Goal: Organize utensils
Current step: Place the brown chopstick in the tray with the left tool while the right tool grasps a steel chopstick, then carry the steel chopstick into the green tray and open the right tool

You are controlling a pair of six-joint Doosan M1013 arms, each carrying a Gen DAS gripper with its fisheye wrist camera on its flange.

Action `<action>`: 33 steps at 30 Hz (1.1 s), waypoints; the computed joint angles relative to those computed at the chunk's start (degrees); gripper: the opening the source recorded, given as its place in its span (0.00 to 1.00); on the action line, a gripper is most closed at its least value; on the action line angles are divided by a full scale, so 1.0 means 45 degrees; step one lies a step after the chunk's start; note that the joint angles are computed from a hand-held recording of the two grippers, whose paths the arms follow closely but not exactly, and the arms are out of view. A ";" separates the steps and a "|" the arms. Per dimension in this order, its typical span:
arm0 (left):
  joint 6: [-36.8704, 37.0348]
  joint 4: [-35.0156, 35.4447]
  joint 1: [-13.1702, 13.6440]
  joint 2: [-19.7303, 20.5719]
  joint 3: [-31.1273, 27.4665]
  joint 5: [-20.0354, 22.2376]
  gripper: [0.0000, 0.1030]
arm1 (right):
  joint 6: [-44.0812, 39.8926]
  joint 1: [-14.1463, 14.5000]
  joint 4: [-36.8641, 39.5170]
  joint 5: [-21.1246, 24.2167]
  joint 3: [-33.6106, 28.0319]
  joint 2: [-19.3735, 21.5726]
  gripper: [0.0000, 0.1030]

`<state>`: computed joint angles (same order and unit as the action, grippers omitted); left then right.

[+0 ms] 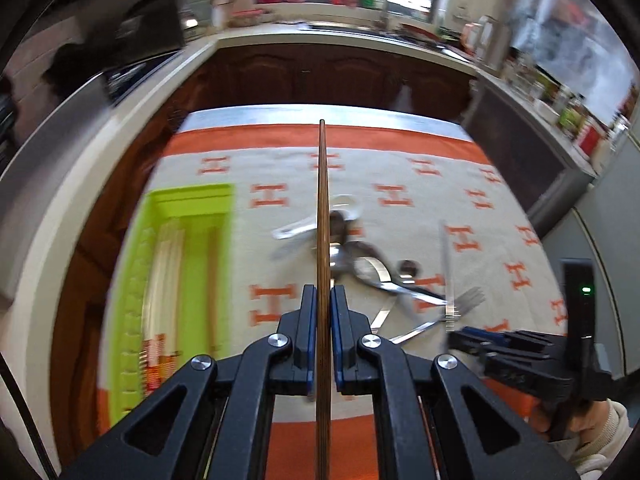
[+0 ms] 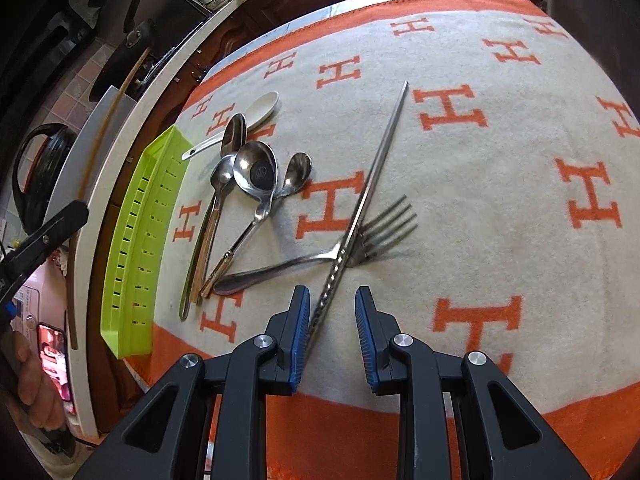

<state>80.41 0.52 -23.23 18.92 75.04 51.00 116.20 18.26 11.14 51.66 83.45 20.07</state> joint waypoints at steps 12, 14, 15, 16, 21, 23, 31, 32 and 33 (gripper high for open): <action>-0.2300 0.2141 0.1074 0.0047 0.0894 0.0666 0.04 | 0.2048 0.1255 -0.4527 0.2064 -0.1701 0.1073 0.23; -0.2230 0.2085 0.1153 0.0124 0.0957 0.0656 0.05 | 0.2291 0.1364 -0.4923 0.2284 -0.1773 0.1119 0.17; -0.2142 0.2016 0.1195 0.0150 0.0984 0.0629 0.05 | 0.2469 0.1407 -0.5133 0.2388 -0.1793 0.1134 0.13; -0.2079 0.1926 0.1255 0.0156 0.1039 0.0511 0.05 | 0.2631 0.1406 -0.5178 0.2393 -0.1763 0.1110 0.12; -0.2273 0.1823 0.1358 0.0108 0.1205 -0.0119 0.27 | 0.3184 0.1185 -0.4571 0.1928 -0.1442 0.0893 0.06; -0.2475 0.1647 0.1468 0.0053 0.1245 -0.0346 0.34 | 0.3325 0.1064 -0.4114 0.1720 -0.1244 0.0723 0.06; -0.3036 0.1142 0.1874 -0.0253 0.1483 -0.0964 0.42 | 0.4153 0.0968 -0.3976 0.0844 -0.0859 0.0021 0.06; -0.3149 0.1188 0.1903 -0.0309 0.1537 -0.1030 0.43 | 0.4240 0.0978 -0.3961 0.0763 -0.0879 -0.0060 0.06; -0.3299 0.1303 0.1911 -0.0359 0.1584 -0.1097 0.45 | 0.4264 0.0985 -0.3923 0.0668 -0.0908 -0.0118 0.06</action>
